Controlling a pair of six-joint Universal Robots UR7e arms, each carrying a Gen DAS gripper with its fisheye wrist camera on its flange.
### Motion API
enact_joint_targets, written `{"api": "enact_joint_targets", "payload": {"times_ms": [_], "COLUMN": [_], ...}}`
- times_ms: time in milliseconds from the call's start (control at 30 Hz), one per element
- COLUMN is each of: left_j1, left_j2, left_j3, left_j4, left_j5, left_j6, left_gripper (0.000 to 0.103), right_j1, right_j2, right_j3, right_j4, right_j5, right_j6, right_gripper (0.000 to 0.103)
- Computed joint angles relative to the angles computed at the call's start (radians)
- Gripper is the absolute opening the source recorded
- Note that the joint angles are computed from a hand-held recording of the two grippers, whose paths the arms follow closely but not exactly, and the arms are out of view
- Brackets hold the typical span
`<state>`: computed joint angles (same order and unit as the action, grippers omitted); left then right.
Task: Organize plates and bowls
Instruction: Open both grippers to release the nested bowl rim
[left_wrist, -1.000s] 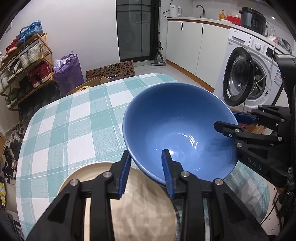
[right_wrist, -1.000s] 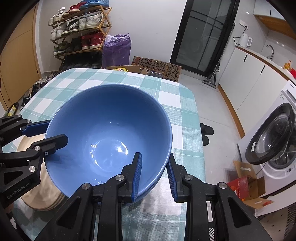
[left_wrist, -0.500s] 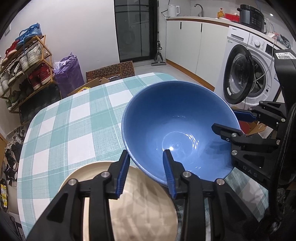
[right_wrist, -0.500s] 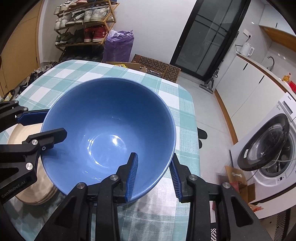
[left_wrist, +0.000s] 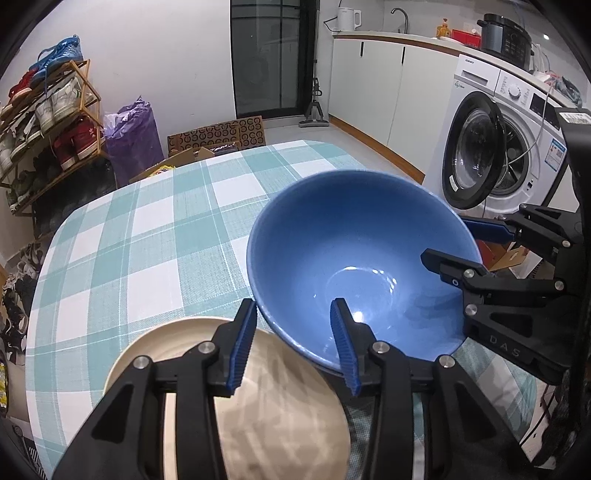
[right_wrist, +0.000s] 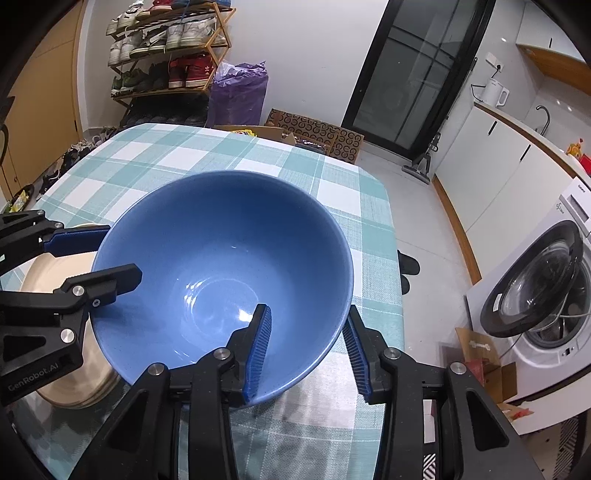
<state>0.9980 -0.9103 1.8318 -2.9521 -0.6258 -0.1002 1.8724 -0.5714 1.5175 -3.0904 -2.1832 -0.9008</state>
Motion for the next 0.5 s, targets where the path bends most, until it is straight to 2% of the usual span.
{"api": "enact_joint_targets", "payload": {"times_ms": [67, 267, 367, 500], "left_j1": [0.000, -0.001, -0.001, -0.003], "left_j2": [-0.002, -0.009, -0.017, -0.029], "left_j3": [-0.001, 0.005, 0.011, 0.022], "left_j4": [0.010, 0.013, 0.018, 0.004], "left_j5": [0.001, 0.001, -0.003, 0.004], "left_j6": [-0.009, -0.026, -0.039, -0.048], "left_gripper": [0.046, 0.050, 0.052, 0.054], "right_j1": [0.000, 0.001, 0.000, -0.001], "right_j2": [-0.006, -0.022, -0.035, -0.053], "right_j3": [0.008, 0.025, 0.037, 0.052], "right_j4": [-0.006, -0.012, -0.013, -0.020], "right_j5": [0.010, 0.024, 0.036, 0.054], "right_j6": [-0.017, -0.033, -0.030, -0.019], "right_gripper": [0.047, 0.052, 0.065, 0.076]}}
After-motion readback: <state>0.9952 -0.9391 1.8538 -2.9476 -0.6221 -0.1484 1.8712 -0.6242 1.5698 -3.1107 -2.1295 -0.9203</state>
